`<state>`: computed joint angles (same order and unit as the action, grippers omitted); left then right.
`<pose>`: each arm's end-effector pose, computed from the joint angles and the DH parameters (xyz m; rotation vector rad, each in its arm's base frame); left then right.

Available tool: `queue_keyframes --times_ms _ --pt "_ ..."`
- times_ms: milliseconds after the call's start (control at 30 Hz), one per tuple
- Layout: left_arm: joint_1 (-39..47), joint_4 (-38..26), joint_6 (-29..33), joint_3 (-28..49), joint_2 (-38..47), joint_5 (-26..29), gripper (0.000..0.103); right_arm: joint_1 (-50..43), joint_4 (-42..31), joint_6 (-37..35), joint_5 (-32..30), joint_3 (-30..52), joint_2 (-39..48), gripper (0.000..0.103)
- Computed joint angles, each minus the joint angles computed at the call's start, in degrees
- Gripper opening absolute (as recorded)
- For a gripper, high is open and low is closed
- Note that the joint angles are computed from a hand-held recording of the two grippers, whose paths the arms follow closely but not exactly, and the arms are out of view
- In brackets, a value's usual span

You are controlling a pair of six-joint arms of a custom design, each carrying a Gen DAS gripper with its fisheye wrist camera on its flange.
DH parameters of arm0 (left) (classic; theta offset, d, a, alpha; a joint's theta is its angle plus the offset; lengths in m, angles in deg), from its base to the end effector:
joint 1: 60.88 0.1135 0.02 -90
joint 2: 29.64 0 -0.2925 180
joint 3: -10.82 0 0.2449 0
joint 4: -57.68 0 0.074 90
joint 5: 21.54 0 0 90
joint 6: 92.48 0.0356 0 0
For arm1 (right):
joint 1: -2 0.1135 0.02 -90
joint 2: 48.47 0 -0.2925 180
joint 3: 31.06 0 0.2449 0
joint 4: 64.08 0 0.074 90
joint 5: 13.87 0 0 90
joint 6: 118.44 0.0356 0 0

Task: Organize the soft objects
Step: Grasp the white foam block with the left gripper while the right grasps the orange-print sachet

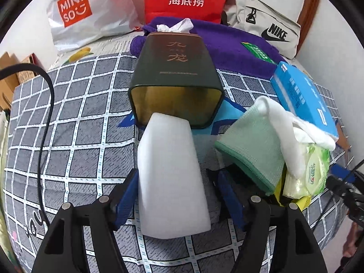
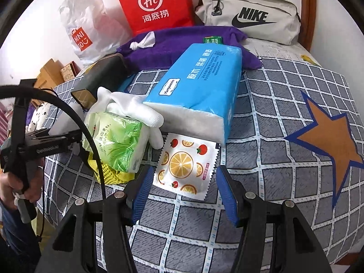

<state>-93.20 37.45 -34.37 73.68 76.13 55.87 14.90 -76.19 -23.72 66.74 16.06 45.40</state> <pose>0.2813 -0.1688 0.1312 -0.0594 2.6295 -0.0880 0.2560 0.0646 0.1336 -0.2458 2.6000 0.3233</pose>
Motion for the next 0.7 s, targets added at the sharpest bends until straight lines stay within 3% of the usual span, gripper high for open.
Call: queue_keyframes --times_ms 267,433,700 --pt "1.0 3.6 0.9 -2.3 -1.0 2.2 0.068 1.9 1.2 3.0 2.9 2.4 5.7 0.057" --pt "1.0 3.9 1.5 -2.5 -1.3 2.6 0.068 3.7 3.3 6.7 4.5 2.0 6.2 0.069" --pt "1.5 6.0 1.1 -3.7 -1.8 3.5 0.068 8.8 8.4 6.1 13.6 1.0 8.6 0.071"
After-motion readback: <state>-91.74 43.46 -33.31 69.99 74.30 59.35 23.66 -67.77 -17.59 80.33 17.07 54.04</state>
